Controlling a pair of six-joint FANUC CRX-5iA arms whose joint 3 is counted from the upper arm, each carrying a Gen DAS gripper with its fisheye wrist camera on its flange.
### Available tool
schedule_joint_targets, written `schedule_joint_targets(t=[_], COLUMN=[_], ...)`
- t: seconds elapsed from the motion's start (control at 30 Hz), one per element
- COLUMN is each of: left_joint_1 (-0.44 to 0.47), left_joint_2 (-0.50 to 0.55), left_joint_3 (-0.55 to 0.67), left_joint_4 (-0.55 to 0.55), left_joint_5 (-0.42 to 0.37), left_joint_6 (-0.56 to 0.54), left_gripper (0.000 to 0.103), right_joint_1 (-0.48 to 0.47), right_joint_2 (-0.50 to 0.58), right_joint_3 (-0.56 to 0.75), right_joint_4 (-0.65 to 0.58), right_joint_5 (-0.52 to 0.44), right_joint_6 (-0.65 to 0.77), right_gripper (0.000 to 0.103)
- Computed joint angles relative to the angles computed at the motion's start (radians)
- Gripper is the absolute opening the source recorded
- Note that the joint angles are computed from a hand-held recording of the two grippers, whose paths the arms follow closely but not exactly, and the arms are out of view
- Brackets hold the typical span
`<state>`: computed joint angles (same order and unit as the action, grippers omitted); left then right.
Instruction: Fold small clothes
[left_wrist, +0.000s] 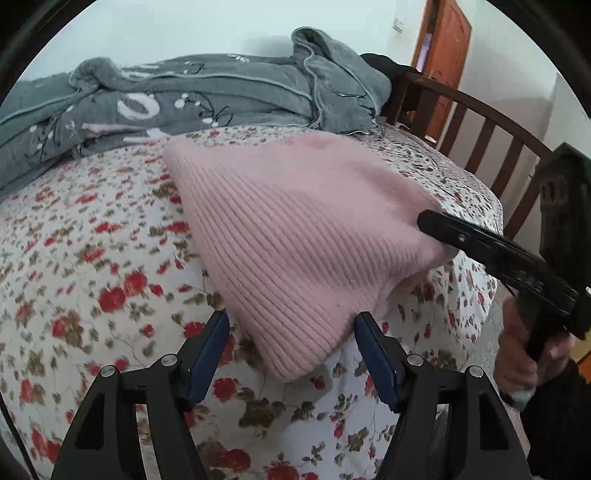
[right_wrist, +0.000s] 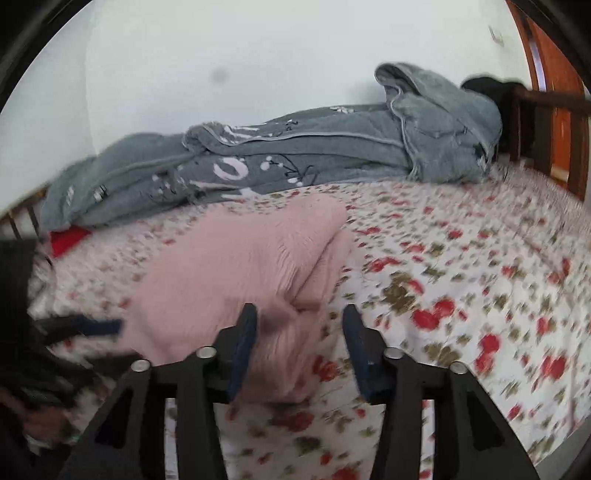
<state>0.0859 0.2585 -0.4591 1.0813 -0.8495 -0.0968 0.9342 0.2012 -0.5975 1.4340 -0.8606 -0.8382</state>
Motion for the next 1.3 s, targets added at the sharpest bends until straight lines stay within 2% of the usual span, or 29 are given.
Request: schedule_joint_targets(t=[0.07,0.1,0.13,0.17,0.23,0.3,0.43,0.5,0.53,0.6,0.67,0.7,0.77,0.8,0.83,0.93,1.0,1.03,1.07,1.1,1.13,1.17,1.23,1.3], left_joint_1=[0.000,0.004,0.007,0.012,0.044,0.064,0.051,0.057,0.062,0.065,0.068,0.071,0.079,0.077,0.068,0.018,-0.008,-0.019,-0.025,-0.041,-0.046,-0.046,-0.024,-0.009], left_joint_2=[0.015,0.021,0.021,0.016,0.035,0.061,0.055,0.054,0.058,0.051,0.028,0.017,-0.007,-0.009,-0.014,-0.011,0.007,0.022,0.040,0.042,0.026,0.013,0.014,0.017], left_joint_3=[0.018,0.028,0.032,0.027,0.047,0.074,0.048,0.053,0.065,0.068,0.054,0.046,0.029,0.031,0.033,0.052,0.073,0.092,0.120,0.130,0.121,0.107,0.136,0.150], left_joint_4=[-0.018,-0.032,-0.040,-0.031,-0.030,-0.046,-0.046,-0.056,-0.079,-0.096,-0.088,-0.072,-0.022,-0.005,0.023,0.062,0.053,0.022,-0.048,-0.116,-0.133,-0.116,-0.125,-0.081], left_joint_5=[-0.021,-0.038,-0.040,-0.039,-0.109,-0.164,-0.117,-0.133,-0.143,-0.135,-0.116,-0.115,-0.126,-0.127,-0.118,-0.052,-0.020,-0.013,-0.007,0.035,0.057,0.060,-0.001,-0.021], left_joint_6=[0.058,0.080,0.090,0.075,0.069,0.102,0.103,0.109,0.132,0.135,0.103,0.088,0.048,0.040,0.036,0.057,0.086,0.117,0.163,0.185,0.173,0.141,0.156,0.164], left_gripper=[0.063,0.046,0.032,0.029,0.024,0.023,0.024,0.026,0.031,0.034,0.037,0.039,0.041,0.047,0.051,0.051,0.050,0.044,0.042,0.042,0.043,0.043,0.043,0.043], right_joint_1=[-0.020,-0.021,-0.017,-0.019,-0.018,-0.007,-0.001,-0.014,-0.020,-0.012,0.010,0.014,0.016,0.013,0.008,-0.011,-0.017,-0.014,-0.017,-0.022,-0.025,-0.031,-0.035,-0.045], right_joint_2=[-0.001,0.013,0.026,0.028,0.010,-0.015,0.003,0.015,0.011,0.007,0.006,-0.003,-0.025,-0.032,-0.035,-0.005,0.034,0.053,0.065,0.066,0.060,0.042,0.026,0.004], right_joint_3=[-0.007,0.004,0.019,0.015,-0.012,-0.044,-0.029,-0.034,-0.044,-0.039,-0.007,-0.003,-0.008,-0.008,-0.004,0.044,0.084,0.104,0.109,0.090,0.065,0.034,0.031,0.031], right_joint_4=[0.038,0.023,-0.006,0.009,0.062,0.112,0.022,0.008,0.023,0.009,-0.067,-0.068,-0.024,-0.002,0.016,0.010,-0.049,-0.098,-0.133,-0.126,-0.101,-0.068,-0.087,-0.086], right_joint_5=[0.058,0.070,0.066,0.067,0.047,-0.003,0.015,0.046,0.058,0.058,0.039,0.026,-0.024,-0.038,-0.047,-0.056,-0.055,-0.060,-0.045,-0.024,-0.012,0.015,0.037,0.045], right_joint_6=[-0.055,-0.046,-0.025,-0.039,-0.088,-0.138,-0.054,-0.076,-0.106,-0.086,0.033,0.055,0.033,0.022,0.020,0.084,0.146,0.178,0.192,0.165,0.121,0.077,0.103,0.118], right_gripper=[0.049,0.045,0.024,0.009,0.007,0.006,0.006,0.006,0.006,0.009,0.019,0.022,0.033,0.035,0.035,0.035,0.024,0.019,0.018,0.018,0.019,0.019,0.020,0.027])
